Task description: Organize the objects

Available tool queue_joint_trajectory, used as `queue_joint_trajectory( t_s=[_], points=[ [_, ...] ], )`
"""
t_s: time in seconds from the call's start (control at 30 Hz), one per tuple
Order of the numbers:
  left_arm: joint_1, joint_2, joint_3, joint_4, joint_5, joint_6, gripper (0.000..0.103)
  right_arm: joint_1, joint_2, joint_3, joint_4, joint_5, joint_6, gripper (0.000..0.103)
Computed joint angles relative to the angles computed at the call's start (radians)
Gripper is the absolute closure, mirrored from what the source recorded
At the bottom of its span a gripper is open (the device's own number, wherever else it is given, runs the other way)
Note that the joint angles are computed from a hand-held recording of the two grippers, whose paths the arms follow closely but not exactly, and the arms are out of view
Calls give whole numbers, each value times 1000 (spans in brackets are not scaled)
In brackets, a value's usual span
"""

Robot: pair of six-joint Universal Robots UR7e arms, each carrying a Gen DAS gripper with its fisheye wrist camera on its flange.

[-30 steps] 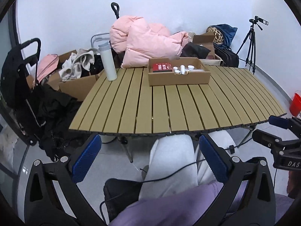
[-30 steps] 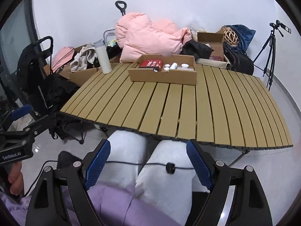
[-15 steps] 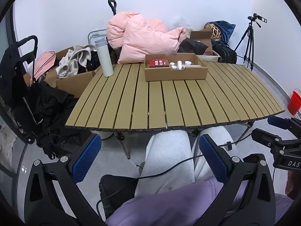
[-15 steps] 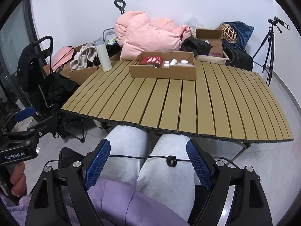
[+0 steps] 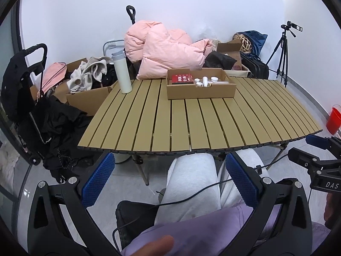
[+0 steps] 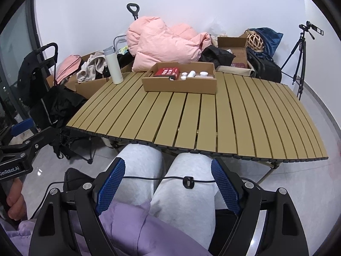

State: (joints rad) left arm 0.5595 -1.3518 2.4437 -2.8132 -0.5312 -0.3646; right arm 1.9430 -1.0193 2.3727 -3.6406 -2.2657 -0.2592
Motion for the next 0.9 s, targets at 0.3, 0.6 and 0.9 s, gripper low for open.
queue_joint_trajectory(
  t_s=[0.3, 0.6, 0.9],
  points=[
    [4, -11, -8, 38, -3, -7, 0, -4, -3, 1, -1, -1, -4, 17],
    [-1, -10, -5, 38, 7, -15, 0, -5, -3, 4, -2, 0, 0, 17],
    [-6, -15, -1, 43, 15, -17, 0, -7, -2, 4, -5, 1, 8, 17]
  ],
)
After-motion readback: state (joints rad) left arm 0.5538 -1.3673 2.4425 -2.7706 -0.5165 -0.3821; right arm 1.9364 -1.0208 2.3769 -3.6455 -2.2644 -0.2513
